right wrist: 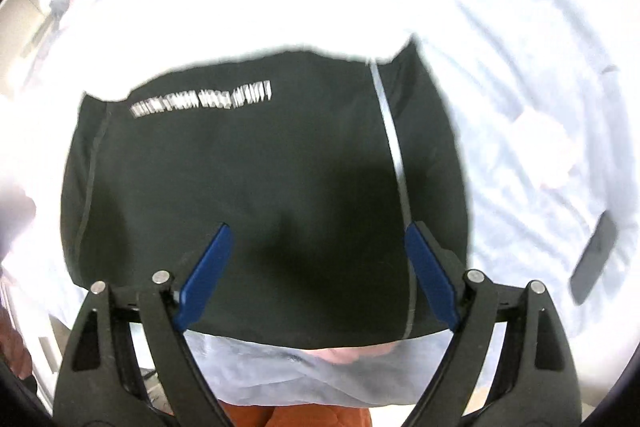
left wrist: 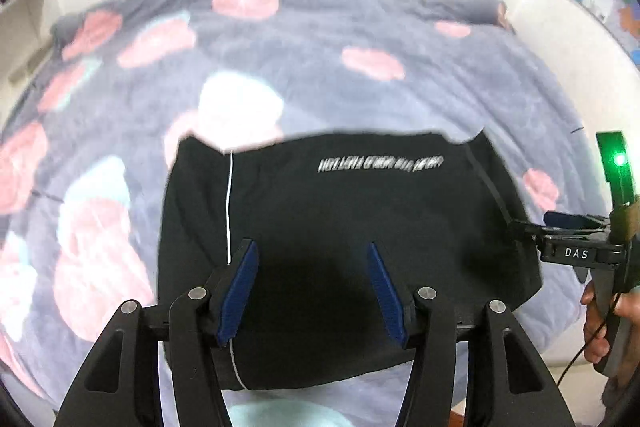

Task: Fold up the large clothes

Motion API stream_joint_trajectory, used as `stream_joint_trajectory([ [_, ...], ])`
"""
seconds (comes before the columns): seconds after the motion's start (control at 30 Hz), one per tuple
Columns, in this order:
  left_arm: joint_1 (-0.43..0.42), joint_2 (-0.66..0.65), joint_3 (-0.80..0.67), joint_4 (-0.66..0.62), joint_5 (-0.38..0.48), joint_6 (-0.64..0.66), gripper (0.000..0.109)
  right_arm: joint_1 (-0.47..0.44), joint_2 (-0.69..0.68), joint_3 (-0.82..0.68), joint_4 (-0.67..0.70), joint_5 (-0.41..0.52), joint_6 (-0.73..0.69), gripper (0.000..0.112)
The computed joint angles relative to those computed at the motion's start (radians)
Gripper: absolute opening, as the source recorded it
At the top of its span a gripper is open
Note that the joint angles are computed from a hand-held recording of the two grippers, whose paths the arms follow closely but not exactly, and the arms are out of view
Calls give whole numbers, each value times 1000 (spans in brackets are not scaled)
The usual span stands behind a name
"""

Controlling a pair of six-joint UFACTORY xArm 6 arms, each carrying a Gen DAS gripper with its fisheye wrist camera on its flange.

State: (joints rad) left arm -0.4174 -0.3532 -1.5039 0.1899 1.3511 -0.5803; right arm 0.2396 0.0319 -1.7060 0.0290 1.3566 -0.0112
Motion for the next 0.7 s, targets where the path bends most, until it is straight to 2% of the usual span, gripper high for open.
stream_joint_trajectory([
  [0.17,-104,116,-262,208,171,-114,59,30,-38,-97,-20,1,23,87],
  [0.27,-131,160,-393,229,212,-168,59,47,-76,-101,-63,-20,16,87],
  [0.4,-195,252,-562,308,297,-157,59,58,-56,-182,-62,-2,18,87],
  [0.47,-220,279,-612,328,327,-154,59,63,-77,-179,-45,1,11,87],
  [0.7,-229,286,-608,338,321,-173,59,90,-84,-182,-56,-16,4,88],
])
